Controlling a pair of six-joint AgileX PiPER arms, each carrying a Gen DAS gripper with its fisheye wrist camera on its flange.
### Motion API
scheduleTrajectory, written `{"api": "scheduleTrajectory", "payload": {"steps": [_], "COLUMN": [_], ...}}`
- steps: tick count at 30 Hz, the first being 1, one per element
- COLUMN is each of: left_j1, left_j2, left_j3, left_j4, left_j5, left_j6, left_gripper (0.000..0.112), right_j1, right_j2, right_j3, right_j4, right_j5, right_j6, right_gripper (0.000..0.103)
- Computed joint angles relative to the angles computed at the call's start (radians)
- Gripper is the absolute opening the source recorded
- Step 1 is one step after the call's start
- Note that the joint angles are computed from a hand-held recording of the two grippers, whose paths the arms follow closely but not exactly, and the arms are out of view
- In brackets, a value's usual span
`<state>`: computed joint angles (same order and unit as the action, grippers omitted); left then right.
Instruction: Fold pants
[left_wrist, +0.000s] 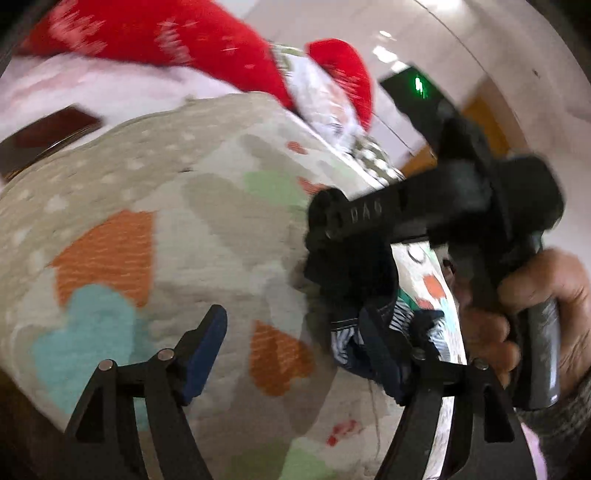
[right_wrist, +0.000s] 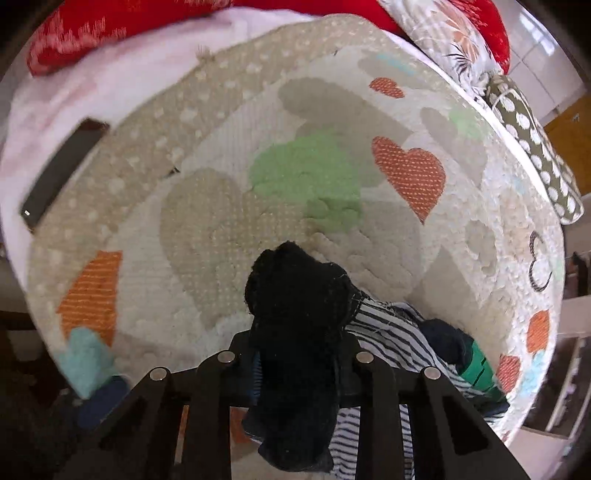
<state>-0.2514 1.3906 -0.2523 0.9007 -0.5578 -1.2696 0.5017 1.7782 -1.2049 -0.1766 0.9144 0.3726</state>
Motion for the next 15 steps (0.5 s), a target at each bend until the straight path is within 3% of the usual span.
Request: {"api": "scheduleTrajectory", "payload": {"steps": [4,7,11,15], "left_j1": [-0.18,-0.255,-0.412,-0.552], "left_j2": [0.025,0.05,0.026,0.04], "left_j3": [-0.076,-0.149,-0.226,-0.309], "left_j4": [-0.162,-0.085,-0.138,-0.155], "left_j5": [0.1,0.136,0.268,0.38], "left_j6": [0.128,0.044,0.045,0.026], "left_gripper": [0.071,0.049,0.049,0.049], "right_j1": [-0.079,-0.129,-0.255,-0.487], "right_j2": [-0.097,-0.188,-0.328,-0.45], "right_j3": [0.062,0.126,0.253,0.378], "right_j4": [0.143,0.232,0.36,0.541], "right_j5": [-0.046,-0.081,-0.131,-0.142], "right_j6": [-0.107,-0.173,-0.312,-0.559], "right_gripper": [0.029,0.029,0.029,0.029]}}
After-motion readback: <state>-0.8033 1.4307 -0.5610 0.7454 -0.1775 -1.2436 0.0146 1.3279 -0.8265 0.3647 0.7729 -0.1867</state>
